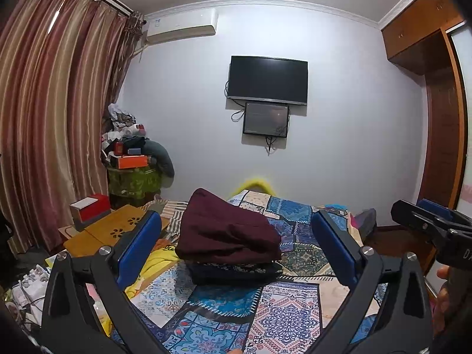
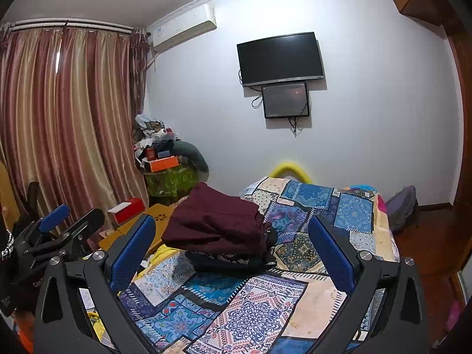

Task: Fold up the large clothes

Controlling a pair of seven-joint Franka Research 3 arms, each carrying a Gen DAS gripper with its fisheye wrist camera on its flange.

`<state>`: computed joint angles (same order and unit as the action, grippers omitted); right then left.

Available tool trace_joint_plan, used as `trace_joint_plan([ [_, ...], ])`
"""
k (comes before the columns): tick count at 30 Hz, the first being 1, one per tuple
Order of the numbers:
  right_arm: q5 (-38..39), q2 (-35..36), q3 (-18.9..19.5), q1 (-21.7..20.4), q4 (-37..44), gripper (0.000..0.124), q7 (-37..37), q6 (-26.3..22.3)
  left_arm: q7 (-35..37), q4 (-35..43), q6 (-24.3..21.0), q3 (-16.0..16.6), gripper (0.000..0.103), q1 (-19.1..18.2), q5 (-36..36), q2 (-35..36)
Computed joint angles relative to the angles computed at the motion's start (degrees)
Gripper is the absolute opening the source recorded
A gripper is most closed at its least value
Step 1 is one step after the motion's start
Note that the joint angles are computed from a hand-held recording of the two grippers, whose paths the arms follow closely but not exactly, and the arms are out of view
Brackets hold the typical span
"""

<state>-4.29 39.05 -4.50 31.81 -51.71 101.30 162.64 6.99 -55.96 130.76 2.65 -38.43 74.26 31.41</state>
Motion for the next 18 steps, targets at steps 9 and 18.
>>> trace_joint_plan([
  [9,-0.1,-0.1,-0.3,0.0,-0.3,0.103,0.2,0.3,0.4,0.0,0.1,-0.1,0.102,-0.1,0.1,0.0],
  [18,-0.3,0.8,-0.3,-0.1,1.4,0.103,0.4,-0.8,0.2,-0.4,0.6,-0.2,0.102,0.3,-0.5,-0.2],
])
